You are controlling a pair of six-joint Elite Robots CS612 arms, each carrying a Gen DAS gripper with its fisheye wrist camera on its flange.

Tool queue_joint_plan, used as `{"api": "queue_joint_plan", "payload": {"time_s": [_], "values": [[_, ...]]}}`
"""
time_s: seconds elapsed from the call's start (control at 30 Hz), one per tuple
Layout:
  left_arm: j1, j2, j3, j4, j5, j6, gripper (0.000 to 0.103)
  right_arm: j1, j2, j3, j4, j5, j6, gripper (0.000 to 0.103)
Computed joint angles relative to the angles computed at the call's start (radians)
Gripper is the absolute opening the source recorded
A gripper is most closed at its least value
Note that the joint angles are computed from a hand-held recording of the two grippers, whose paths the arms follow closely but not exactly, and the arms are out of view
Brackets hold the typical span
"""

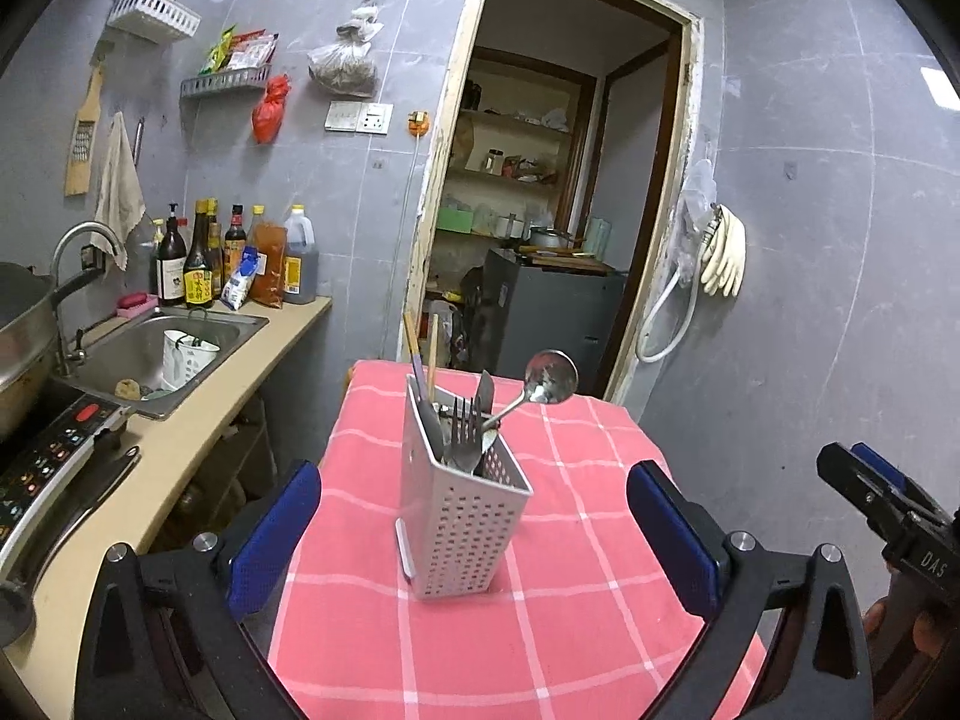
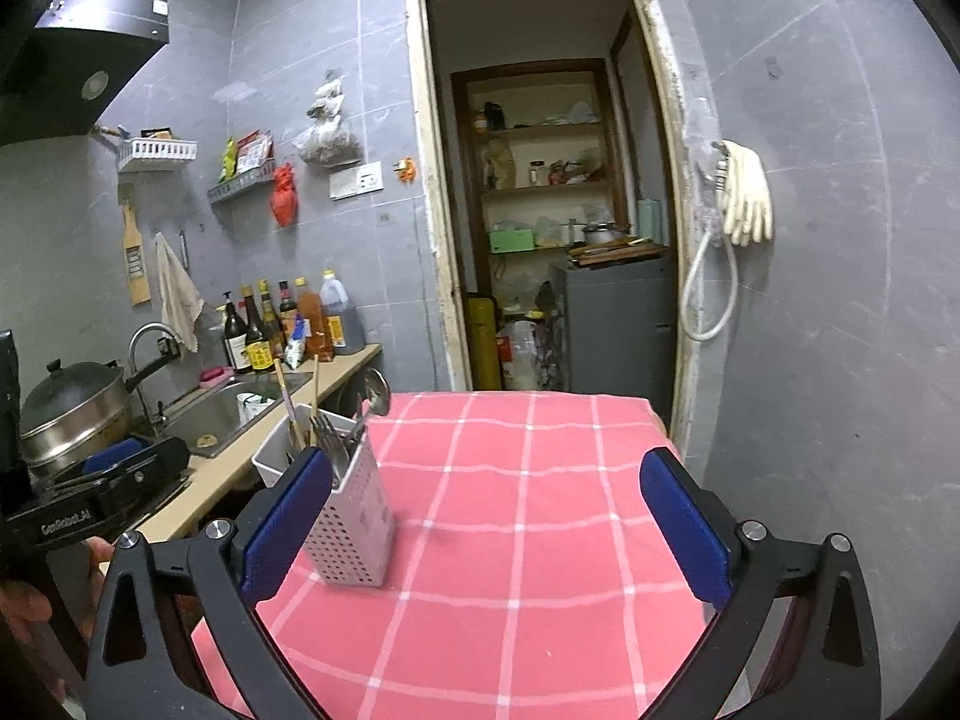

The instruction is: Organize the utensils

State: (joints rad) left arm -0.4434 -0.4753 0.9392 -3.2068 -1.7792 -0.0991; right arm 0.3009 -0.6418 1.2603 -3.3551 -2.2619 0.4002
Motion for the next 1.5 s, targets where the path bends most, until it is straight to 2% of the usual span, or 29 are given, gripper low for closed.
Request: {"api": "queue_joint_plan", "payload": {"time_s": [0.17, 0.37, 0.63, 1.5], "values": [[-0.005, -0.032, 0.067, -0.034, 0.025, 0.019, 0.103, 0.008, -0.017, 0.043, -0.004, -0.026, 0.022, 0.101], [-0.007, -0.050, 0.108, -0.055, 0.035, -0.002, 0.103, 0.018, -0.024, 0.067, -0.013, -0.042, 0.029, 0.101], [-0.009, -0.053, 0.113, -0.049, 0.032, -0.005, 0.103, 0.021, -0.023, 0.068, -0.031, -0.060, 0.028, 0.101], [-0.014, -0.055, 0.115, -0.048, 0.036, -0.001, 0.103, 0.022, -0.018, 0.056, -0.014, -0.053, 0.032, 0.101]]}}
